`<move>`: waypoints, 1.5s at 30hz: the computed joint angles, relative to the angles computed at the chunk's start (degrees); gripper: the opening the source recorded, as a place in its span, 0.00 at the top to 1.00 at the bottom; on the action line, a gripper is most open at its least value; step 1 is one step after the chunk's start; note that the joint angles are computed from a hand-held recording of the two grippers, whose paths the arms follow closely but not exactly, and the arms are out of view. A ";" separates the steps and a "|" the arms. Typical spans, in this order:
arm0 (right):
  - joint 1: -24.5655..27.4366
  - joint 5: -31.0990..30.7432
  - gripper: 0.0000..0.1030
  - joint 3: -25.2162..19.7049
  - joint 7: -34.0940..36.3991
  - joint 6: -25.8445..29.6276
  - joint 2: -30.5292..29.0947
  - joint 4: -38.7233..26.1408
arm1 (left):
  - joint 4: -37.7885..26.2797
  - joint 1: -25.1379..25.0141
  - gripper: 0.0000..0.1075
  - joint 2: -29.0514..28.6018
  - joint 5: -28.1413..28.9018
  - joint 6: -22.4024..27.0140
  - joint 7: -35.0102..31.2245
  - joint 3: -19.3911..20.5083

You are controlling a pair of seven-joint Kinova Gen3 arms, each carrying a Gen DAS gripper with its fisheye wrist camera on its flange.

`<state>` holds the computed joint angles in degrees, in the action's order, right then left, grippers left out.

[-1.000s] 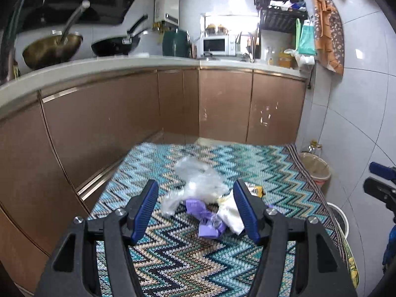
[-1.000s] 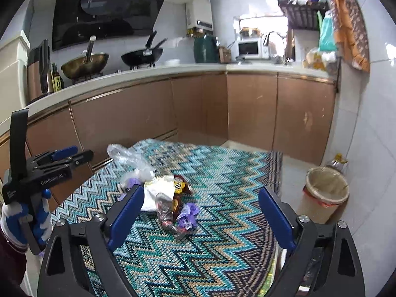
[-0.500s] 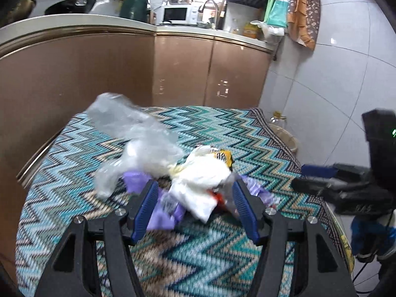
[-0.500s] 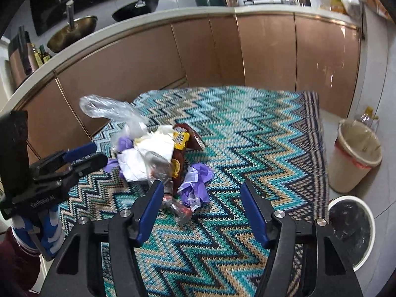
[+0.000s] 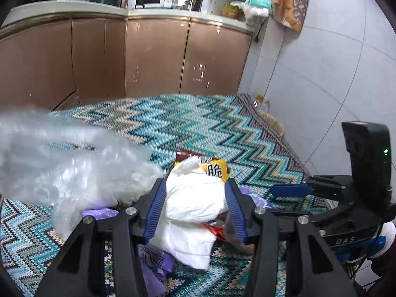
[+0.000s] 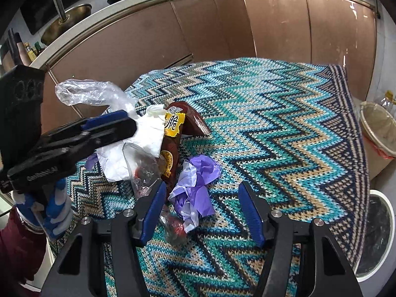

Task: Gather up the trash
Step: 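Grasp the white tissue with the left gripper while right grasps purple glove, then lift the white tissue with the left gripper while right holds purple glove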

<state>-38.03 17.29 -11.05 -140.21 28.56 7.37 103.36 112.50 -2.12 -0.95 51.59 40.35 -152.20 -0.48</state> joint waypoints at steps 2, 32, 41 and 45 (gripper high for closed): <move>0.62 -1.45 0.48 -0.27 1.66 0.00 0.68 -0.38 | -0.69 -0.34 0.67 1.26 -0.59 1.49 1.33 -0.13; 0.81 16.39 0.73 -11.55 -22.73 7.37 -12.50 5.49 | 0.22 1.31 0.80 -7.38 -4.54 7.55 8.13 -4.79; 2.47 16.83 0.73 -13.38 -24.46 10.64 -14.05 6.05 | -4.31 1.20 0.64 1.61 -7.31 6.73 10.68 -0.40; 3.00 16.19 0.73 -13.33 -24.13 11.08 -14.15 6.20 | -4.49 1.21 0.86 2.68 -10.42 5.16 13.07 1.53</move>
<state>-35.03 33.48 -24.38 -164.34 39.64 -6.78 109.56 108.02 -0.92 1.73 41.17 45.51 -139.13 1.06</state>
